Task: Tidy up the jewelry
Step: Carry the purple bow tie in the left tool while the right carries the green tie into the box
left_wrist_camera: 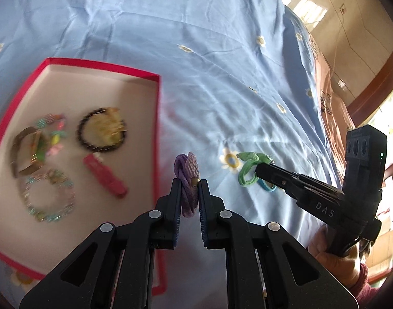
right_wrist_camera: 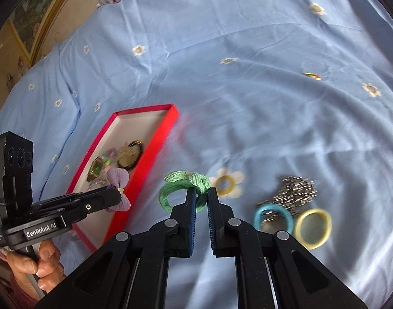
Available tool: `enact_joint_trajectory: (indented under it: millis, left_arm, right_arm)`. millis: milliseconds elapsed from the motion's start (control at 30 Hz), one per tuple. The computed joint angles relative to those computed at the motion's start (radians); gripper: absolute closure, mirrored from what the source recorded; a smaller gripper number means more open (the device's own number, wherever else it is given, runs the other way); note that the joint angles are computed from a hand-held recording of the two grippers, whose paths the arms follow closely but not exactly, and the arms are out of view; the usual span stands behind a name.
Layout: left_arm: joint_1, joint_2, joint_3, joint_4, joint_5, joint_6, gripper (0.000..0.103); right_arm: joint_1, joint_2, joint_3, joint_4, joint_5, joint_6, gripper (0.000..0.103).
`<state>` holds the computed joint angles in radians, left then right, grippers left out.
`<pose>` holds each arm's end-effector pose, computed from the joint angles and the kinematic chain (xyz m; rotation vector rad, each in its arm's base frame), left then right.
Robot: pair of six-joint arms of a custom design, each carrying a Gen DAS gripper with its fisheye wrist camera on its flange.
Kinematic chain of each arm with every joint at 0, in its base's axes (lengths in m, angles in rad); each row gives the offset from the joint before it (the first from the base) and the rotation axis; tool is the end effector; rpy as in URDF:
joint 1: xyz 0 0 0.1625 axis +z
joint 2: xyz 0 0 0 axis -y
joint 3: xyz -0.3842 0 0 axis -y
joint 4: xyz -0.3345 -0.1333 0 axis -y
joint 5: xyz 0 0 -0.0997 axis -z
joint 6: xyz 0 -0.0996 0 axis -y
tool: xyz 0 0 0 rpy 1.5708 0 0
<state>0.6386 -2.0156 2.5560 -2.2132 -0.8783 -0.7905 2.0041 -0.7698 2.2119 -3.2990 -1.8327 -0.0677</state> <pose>-0.0661 -0.2943 0.2711 0.1388 2.6451 -0.8130 0.2830 -0.3557 0.0340 0.6652 -2.8216 0.4799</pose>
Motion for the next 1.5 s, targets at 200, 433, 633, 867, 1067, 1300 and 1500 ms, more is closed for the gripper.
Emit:
enact_joint_trajectory:
  millis: [200,433,633,867,1067,1300,1500]
  left_arm:
    - [-0.061,-0.182,-0.004,0.232,0.039,-0.129,0.092]
    - [-0.127,-0.345,-0.030,0.499,0.069,-0.270,0.092]
    - [-0.188,-0.455,-0.061,0.715,0.089,-0.396,0.092]
    - [-0.231,-0.533,-0.092,0.882,0.100,-0.496,0.092]
    - [-0.240,-0.572,-0.105,0.958,0.104,-0.535,0.092]
    - [-0.247,-0.612,-0.133,1.062,0.118,-0.584,0.092]
    - [-0.230,-0.646,-0.148,1.109,0.124,-0.598,0.092]
  right_arm:
    - [0.042,0.025,-0.015,0.025,0.023,0.012,0.094]
    - [0.092,0.059,-0.050,0.062,0.058,0.016,0.093]
    - [0.128,0.092,-0.082,0.092,0.081,0.017,0.093]
    - [0.160,0.128,-0.118,0.119,0.094,0.014,0.093]
    - [0.172,0.154,-0.141,0.137,0.090,0.011,0.094]
    - [0.188,0.186,-0.178,0.172,0.097,0.010,0.089]
    - [0.210,0.253,-0.264,0.247,0.087,-0.007,0.072]
